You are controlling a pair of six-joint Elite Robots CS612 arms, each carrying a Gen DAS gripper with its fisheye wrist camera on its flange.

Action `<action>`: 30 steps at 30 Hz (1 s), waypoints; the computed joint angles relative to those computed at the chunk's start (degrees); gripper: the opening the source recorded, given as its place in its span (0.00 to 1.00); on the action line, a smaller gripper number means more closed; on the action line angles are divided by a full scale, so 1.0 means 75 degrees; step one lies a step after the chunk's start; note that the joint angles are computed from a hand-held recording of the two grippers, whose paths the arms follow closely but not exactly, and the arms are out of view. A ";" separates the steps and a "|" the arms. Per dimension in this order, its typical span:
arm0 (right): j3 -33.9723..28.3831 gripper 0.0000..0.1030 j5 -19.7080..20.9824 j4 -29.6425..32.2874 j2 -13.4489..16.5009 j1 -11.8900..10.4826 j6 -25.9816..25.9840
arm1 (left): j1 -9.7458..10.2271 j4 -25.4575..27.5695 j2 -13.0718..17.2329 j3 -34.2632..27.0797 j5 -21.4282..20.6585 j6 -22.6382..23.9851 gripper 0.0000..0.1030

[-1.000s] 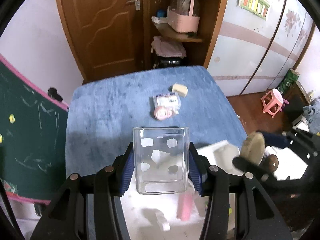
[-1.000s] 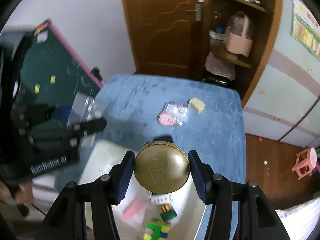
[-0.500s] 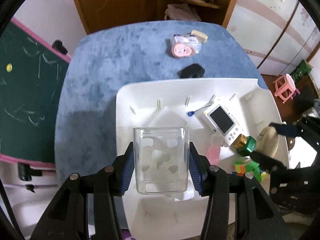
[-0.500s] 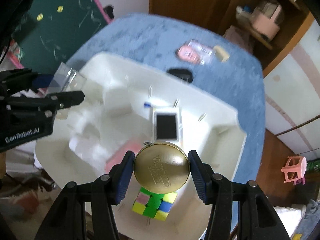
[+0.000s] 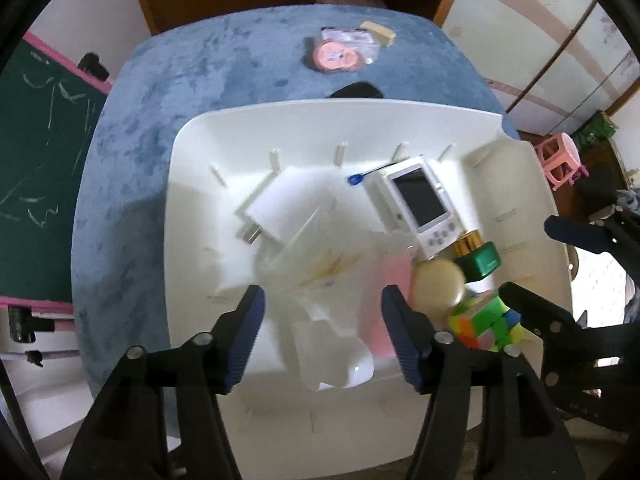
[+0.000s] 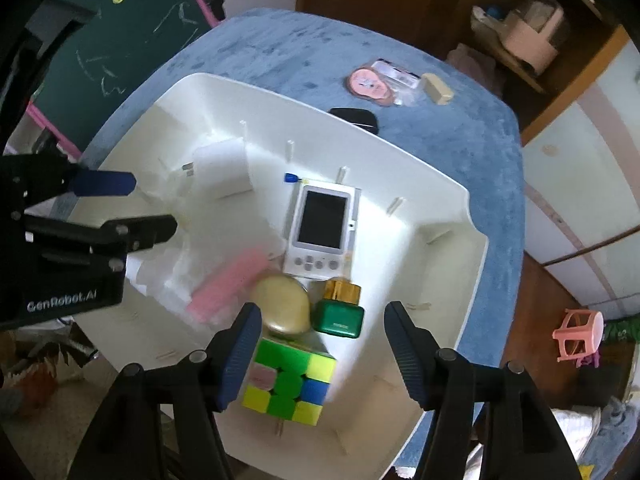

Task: Organize rigid objects
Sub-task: 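Place the clear case in the tray with the left tool while the right tool places the gold compact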

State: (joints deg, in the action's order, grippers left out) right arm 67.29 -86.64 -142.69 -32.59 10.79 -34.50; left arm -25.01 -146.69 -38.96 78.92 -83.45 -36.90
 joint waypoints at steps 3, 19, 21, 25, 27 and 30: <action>-0.0017 0.63 0.0039 0.0000 0.0002 -0.0053 0.0163 | -0.0067 -0.0150 -0.0005 -0.0038 0.0228 0.0143 0.71; -0.0061 0.63 0.0278 -0.0378 0.0014 -0.0184 0.0375 | -0.0062 -0.0563 -0.0006 -0.0393 0.0485 -0.0103 0.71; -0.0078 0.63 0.0332 -0.0410 0.0015 -0.0191 0.0423 | -0.0056 -0.0610 -0.0013 -0.0441 0.0514 -0.0068 0.71; -0.0221 0.63 0.0449 -0.0403 0.0049 -0.0202 0.0534 | -0.0038 -0.0691 -0.0017 -0.0545 0.0585 0.0013 0.71; -0.0319 0.63 0.0516 -0.0340 0.0074 -0.0211 0.0605 | -0.0006 -0.0742 -0.0020 -0.0604 0.0556 0.0021 0.71; -0.0544 0.63 0.0671 -0.0203 0.0133 -0.0230 0.0804 | 0.0038 -0.0755 -0.0007 -0.0730 0.0607 0.0137 0.71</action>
